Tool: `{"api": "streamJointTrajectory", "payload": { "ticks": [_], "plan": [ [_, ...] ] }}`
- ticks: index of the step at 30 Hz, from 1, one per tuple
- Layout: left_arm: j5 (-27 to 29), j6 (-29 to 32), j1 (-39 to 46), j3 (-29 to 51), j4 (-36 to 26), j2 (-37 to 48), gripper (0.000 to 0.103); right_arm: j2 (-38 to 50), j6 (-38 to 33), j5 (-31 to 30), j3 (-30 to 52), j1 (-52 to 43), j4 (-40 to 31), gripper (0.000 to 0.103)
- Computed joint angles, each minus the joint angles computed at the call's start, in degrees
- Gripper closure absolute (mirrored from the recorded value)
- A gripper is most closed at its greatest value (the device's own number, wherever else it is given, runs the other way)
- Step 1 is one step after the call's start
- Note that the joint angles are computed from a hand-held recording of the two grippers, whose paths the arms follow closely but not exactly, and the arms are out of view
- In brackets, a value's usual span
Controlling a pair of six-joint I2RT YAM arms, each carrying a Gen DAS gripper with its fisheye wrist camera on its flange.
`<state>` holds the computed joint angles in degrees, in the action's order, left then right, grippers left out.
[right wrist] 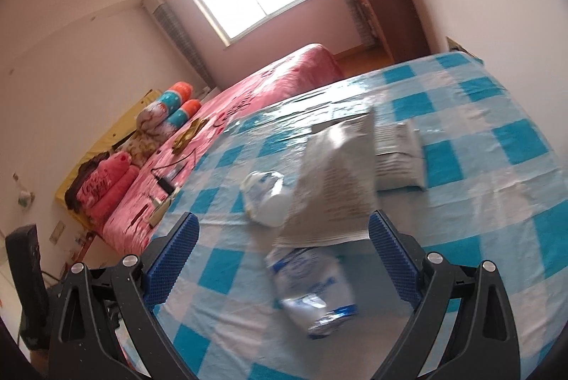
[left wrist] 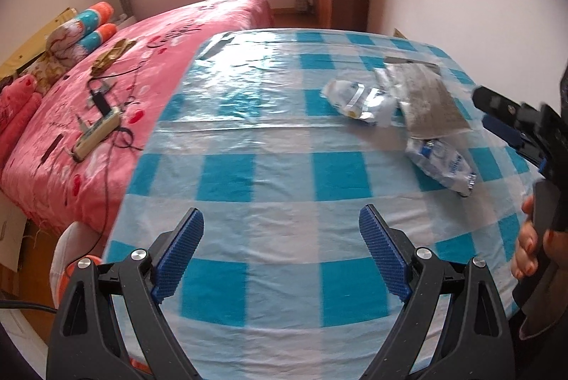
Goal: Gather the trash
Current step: 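Grasp the grey paper packet with the right gripper while the left gripper approaches the white yogurt bag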
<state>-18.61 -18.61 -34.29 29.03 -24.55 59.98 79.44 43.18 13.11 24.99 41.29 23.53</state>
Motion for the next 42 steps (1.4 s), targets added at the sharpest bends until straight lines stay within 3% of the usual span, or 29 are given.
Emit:
{"api": "streamJointTrajectory", "payload": {
  "ticks": [6,11,20,24,34,42],
  "plan": [
    [3.39,-3.61,-5.96,2.55,3.53,6.8,0.013,-0.4,0.58,-5.57,-4.05,-7.95,4.08,0.008],
    [5.81,-6.1,-10.24,5.44,7.29,14.46,0.013,4.22,1.48,-16.76,-5.94,-15.91,11.62,0.008],
    [14.27,-11.17,-11.37,9.89,13.69,23.65,0.013,13.81,2.08,-32.59,-1.2,-23.6,17.56,0.008],
    [14.78,-13.23,-12.03,12.72,14.53,27.88,0.013,19.01,3.55,-39.06,2.14,-25.63,19.73,0.008],
    [12.96,-16.72,-12.9,20.42,13.05,36.88,0.013,23.12,1.95,-44.69,6.35,-28.78,19.72,0.024],
    [10.66,-19.03,-13.06,22.89,12.89,39.99,0.014,25.0,0.0,-48.7,8.1,-29.44,20.63,0.027]
  ]
}}
